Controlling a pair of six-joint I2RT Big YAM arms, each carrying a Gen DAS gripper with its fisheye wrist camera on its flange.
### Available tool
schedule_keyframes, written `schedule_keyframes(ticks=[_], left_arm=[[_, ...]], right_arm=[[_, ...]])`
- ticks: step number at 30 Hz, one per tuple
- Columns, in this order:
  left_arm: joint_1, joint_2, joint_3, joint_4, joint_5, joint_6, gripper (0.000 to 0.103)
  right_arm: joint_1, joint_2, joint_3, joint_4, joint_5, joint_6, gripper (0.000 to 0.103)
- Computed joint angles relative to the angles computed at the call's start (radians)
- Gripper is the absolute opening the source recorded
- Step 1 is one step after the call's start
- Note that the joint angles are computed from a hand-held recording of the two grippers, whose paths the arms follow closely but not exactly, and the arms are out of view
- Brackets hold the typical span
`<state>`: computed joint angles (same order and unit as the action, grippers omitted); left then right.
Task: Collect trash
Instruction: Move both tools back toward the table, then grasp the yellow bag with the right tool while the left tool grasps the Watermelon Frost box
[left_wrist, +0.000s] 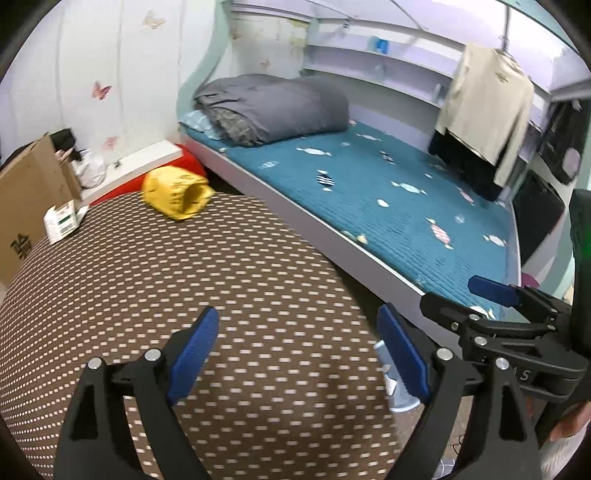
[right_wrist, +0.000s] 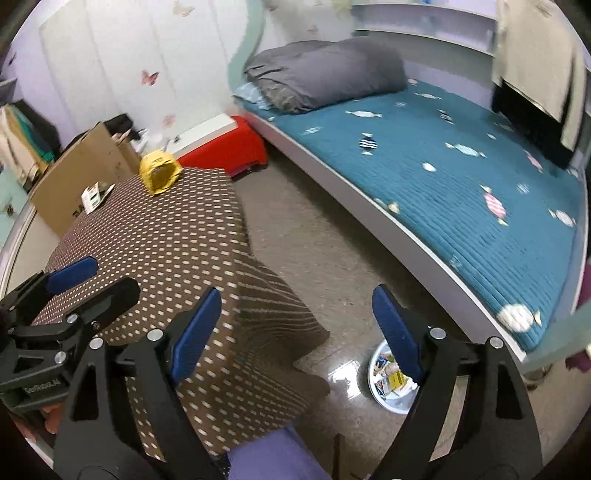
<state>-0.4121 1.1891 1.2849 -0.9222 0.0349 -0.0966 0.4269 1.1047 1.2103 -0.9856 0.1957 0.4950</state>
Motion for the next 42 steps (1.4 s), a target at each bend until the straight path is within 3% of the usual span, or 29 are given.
schedule_keyframes(ticks=[7, 15, 22, 26, 30, 31, 33, 37, 42], left_arm=[[0.141, 0.007, 0.010, 0.006, -0.002, 0.017, 0.090], [0.339, 0.086, 0.080, -0.015, 0.040, 0.000, 0.091], [0.468, 0.184, 0.171, -0.012, 0.068, 0.012, 0.091], [0.513, 0.260, 0.238, -0.026, 0.065, 0.018, 0.091], [0.547, 0.350, 0.319, -0.053, 0.077, -0.001, 0.093], [0.554, 0.377, 0.346, -0.063, 0.082, -0.001, 0.093], [0.563, 0.432, 0.404, -0.084, 0.093, 0.003, 0.093], [0.572, 0.521, 0.492, -0.095, 0.103, 0.020, 0.093], [0.575, 0.625, 0.600, -0.146, 0.113, 0.011, 0.093]], right_arm=[[0.054, 0.154, 0.148, 0.012, -0.005, -0.046, 0.088], [0.086, 0.371, 0.389, 0.002, -0.033, -0.182, 0.092], [0.072, 0.621, 0.677, -0.065, -0.143, -0.370, 0.096], [0.064, 0.810, 0.908, -0.168, -0.164, -0.429, 0.096], [0.059, 0.937, 1.062, -0.238, -0.172, -0.454, 0.096], [0.057, 0.952, 1.078, -0.239, -0.187, -0.462, 0.092], [0.062, 0.976, 1.111, -0.250, -0.182, -0.494, 0.068], [0.056, 0.977, 1.139, -0.241, -0.223, -0.520, 0.044], [0.044, 1.015, 1.225, -0.290, -0.267, -0.513, 0.040]])
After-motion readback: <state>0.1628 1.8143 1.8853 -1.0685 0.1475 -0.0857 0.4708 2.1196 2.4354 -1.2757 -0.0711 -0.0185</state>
